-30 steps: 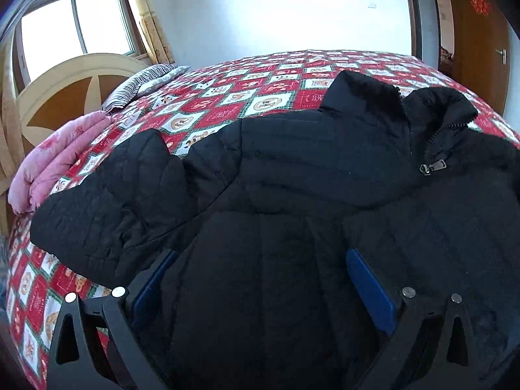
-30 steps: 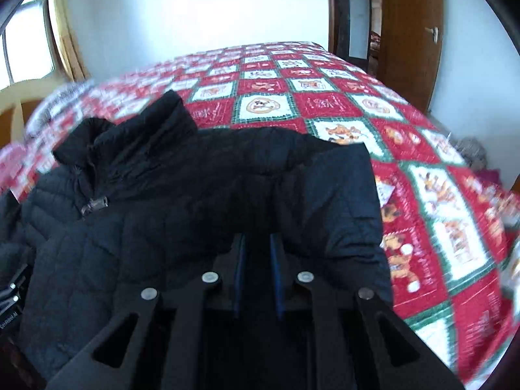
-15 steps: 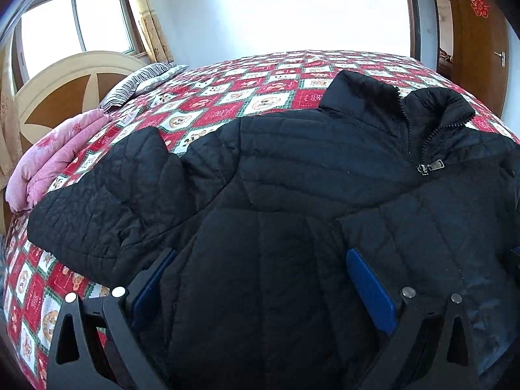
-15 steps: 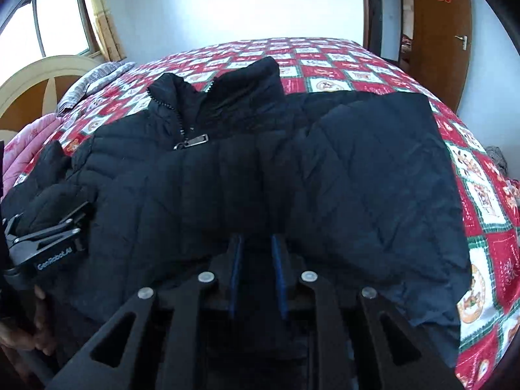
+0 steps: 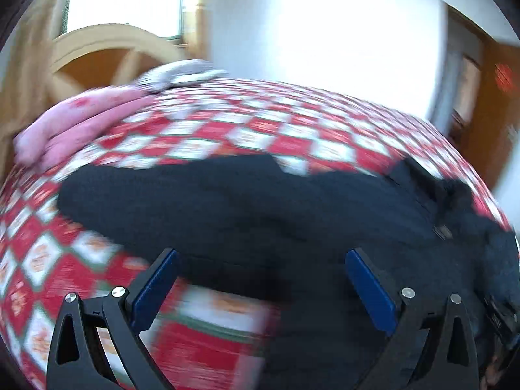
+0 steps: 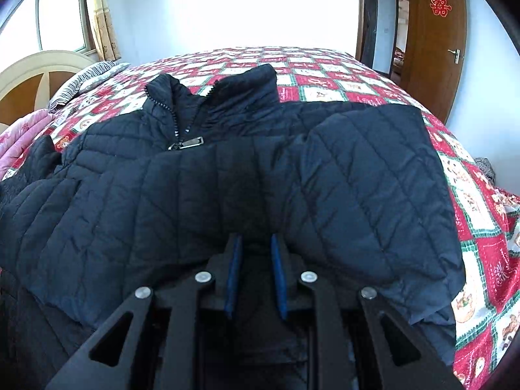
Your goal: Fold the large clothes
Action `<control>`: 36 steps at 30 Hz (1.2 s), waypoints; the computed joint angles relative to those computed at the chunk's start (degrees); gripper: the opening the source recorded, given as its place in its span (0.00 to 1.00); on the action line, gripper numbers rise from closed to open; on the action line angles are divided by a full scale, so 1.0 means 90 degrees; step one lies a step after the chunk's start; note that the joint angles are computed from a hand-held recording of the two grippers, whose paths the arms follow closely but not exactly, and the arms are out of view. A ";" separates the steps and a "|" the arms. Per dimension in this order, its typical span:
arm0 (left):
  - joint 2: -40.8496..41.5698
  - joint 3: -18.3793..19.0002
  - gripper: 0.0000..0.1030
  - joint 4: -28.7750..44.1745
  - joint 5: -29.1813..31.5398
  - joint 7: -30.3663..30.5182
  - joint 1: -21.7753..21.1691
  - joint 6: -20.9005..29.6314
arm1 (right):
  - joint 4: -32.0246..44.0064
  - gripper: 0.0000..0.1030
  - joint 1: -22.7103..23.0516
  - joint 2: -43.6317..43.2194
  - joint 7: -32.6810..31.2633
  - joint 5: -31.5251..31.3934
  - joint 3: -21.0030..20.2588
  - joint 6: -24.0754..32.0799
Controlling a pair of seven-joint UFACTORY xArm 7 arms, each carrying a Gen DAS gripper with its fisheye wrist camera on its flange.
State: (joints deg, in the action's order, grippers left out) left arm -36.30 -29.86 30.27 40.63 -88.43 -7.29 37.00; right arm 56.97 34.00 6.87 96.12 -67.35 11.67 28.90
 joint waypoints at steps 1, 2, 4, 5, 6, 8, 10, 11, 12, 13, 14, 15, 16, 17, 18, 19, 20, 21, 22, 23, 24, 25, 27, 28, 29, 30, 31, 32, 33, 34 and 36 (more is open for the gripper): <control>-0.0398 0.0335 0.99 -0.0297 -0.0175 0.0089 -0.0079 0.0097 | 0.0005 0.21 0.0003 0.0003 0.0004 -0.0005 0.0000 0.0010; -0.0695 0.0580 0.99 -0.0526 -0.0322 0.0168 -0.0068 0.0166 | 0.0014 0.21 0.0009 0.0011 0.0012 -0.0013 0.0001 0.0025; -0.1220 0.1103 0.99 -0.0965 -0.0593 0.0323 0.0245 0.0348 | -0.0012 0.21 0.0011 -0.0011 0.0054 -0.0054 -0.0003 0.0023; -0.1315 0.1223 0.99 -0.1076 -0.0650 0.0350 0.0507 0.0409 | -0.0024 0.21 0.0007 -0.0020 0.0093 -0.0087 -0.0006 0.0002; -0.1340 0.1269 0.99 -0.1133 -0.0655 0.0373 0.0744 0.0395 | -0.0050 0.22 0.0000 -0.0041 0.0137 -0.0118 -0.0008 -0.0027; -0.1264 0.1304 0.99 -0.1211 -0.0498 0.0415 0.1321 0.0381 | -0.0085 0.23 -0.0032 -0.0060 0.0228 -0.0193 -0.0016 -0.0133; -0.0898 0.1304 0.99 -0.1080 -0.0270 0.0536 0.1815 0.0441 | -0.0105 0.24 -0.0054 -0.0074 0.0256 -0.0220 -0.0009 -0.0167; -0.0746 0.1282 0.99 -0.1032 -0.0109 0.0517 0.2006 0.0391 | -0.0097 0.24 -0.0055 -0.0069 0.0252 -0.0223 0.0001 -0.0148; -0.0685 0.1307 0.99 -0.1020 0.0006 0.0533 0.2114 0.0374 | -0.0094 0.24 -0.0055 -0.0068 0.0241 -0.0217 0.0008 -0.0131; -0.0573 0.1322 0.99 -0.0975 0.0103 0.0527 0.2209 0.0353 | -0.0083 0.24 -0.0049 -0.0063 0.0204 -0.0196 0.0019 -0.0081; -0.0486 0.1380 0.99 -0.0942 0.0159 0.0545 0.2270 0.0346 | -0.0072 0.24 -0.0040 -0.0056 0.0180 -0.0184 0.0028 -0.0038; -0.0392 0.1420 0.99 -0.0905 0.0207 0.0520 0.2327 0.0331 | -0.0053 0.25 -0.0028 -0.0045 0.0152 -0.0167 0.0038 0.0015; -0.0314 0.1468 0.99 -0.0890 0.0295 0.0457 0.2396 0.0236 | -0.0050 0.25 -0.0021 -0.0043 0.0142 -0.0165 0.0038 0.0038; -0.0266 0.1520 0.99 -0.0901 0.0374 0.0390 0.2450 0.0125 | -0.0045 0.25 -0.0018 -0.0040 0.0133 -0.0159 0.0039 0.0053; -0.0213 0.1569 0.99 -0.0899 0.0409 0.0345 0.2487 0.0059 | -0.0027 0.25 -0.0011 -0.0027 0.0126 -0.0152 0.0041 0.0068; -0.0167 0.1619 0.99 -0.0911 0.0402 0.0303 0.2490 -0.0015 | -0.0027 0.26 -0.0008 -0.0027 0.0126 -0.0152 0.0038 0.0068; -0.0100 0.1688 0.99 -0.0929 0.0394 0.0279 0.2503 -0.0121 | -0.0031 0.26 -0.0008 -0.0028 0.0139 -0.0163 0.0033 0.0053; -0.0034 0.1717 0.99 -0.0938 0.0316 0.0236 0.2487 -0.0147 | -0.0031 0.26 -0.0007 -0.0028 0.0139 -0.0163 0.0032 0.0053; 0.0055 0.1750 0.99 -0.0946 0.0296 0.0172 0.2517 -0.0231 | -0.0028 0.26 -0.0004 -0.0026 0.0137 -0.0158 0.0032 0.0057; 0.0140 0.1755 0.99 -0.0946 0.0286 0.0086 0.2548 -0.0303 | -0.0023 0.26 -0.0001 -0.0022 0.0136 -0.0159 0.0032 0.0067; 0.0234 0.1764 0.99 -0.0955 0.0296 -0.0031 0.2595 -0.0414 | -0.0026 0.26 0.0002 -0.0024 0.0125 -0.0154 0.0032 0.0079; 0.0321 0.1777 0.99 -0.0960 0.0316 -0.0132 0.2641 -0.0523 | -0.0010 0.27 0.0013 -0.0015 0.0111 -0.0142 0.0039 0.0117; 0.0445 0.1779 0.99 -0.0964 0.0385 -0.0294 0.2708 -0.0715 | 0.0025 0.28 0.0042 0.0004 0.0074 -0.0114 0.0053 0.0221; 0.0518 0.1785 0.99 -0.0982 0.0465 -0.0404 0.2773 -0.0883 | 0.0044 0.28 0.0056 0.0017 0.0063 -0.0105 0.0056 0.0263; 0.0564 0.1766 0.99 -0.0994 0.0547 -0.0505 0.2836 -0.0989 | 0.0057 0.28 0.0070 0.0026 0.0049 -0.0097 0.0057 0.0306; 0.0603 0.1738 0.99 -0.1008 0.0661 -0.0617 0.2915 -0.1096 | 0.0066 0.29 0.0079 0.0028 0.0043 -0.0092 0.0055 0.0329; 0.0620 0.1737 0.97 -0.1028 0.0745 -0.0698 0.2969 -0.1193 | 0.0072 0.29 0.0086 0.0033 0.0045 -0.0093 0.0053 0.0345; 0.0607 0.1742 0.89 -0.1069 0.0832 -0.0783 0.3022 -0.1323 | 0.0082 0.29 0.0094 0.0041 0.0051 -0.0096 0.0051 0.0363; 0.0563 0.1733 0.84 -0.1126 0.0947 -0.0888 0.3098 -0.1484 | 0.0084 0.30 0.0103 0.0039 0.0061 -0.0098 0.0051 0.0380; 0.0511 0.1718 0.74 -0.1183 0.1052 -0.0979 0.3179 -0.1652 | 0.0082 0.30 0.0106 0.0038 0.0069 -0.0104 0.0048 0.0388; 0.0388 0.1652 0.59 -0.1283 0.1184 -0.1135 0.3341 -0.1896 | 0.0076 0.31 0.0114 0.0034 0.0100 -0.0129 0.0047 0.0407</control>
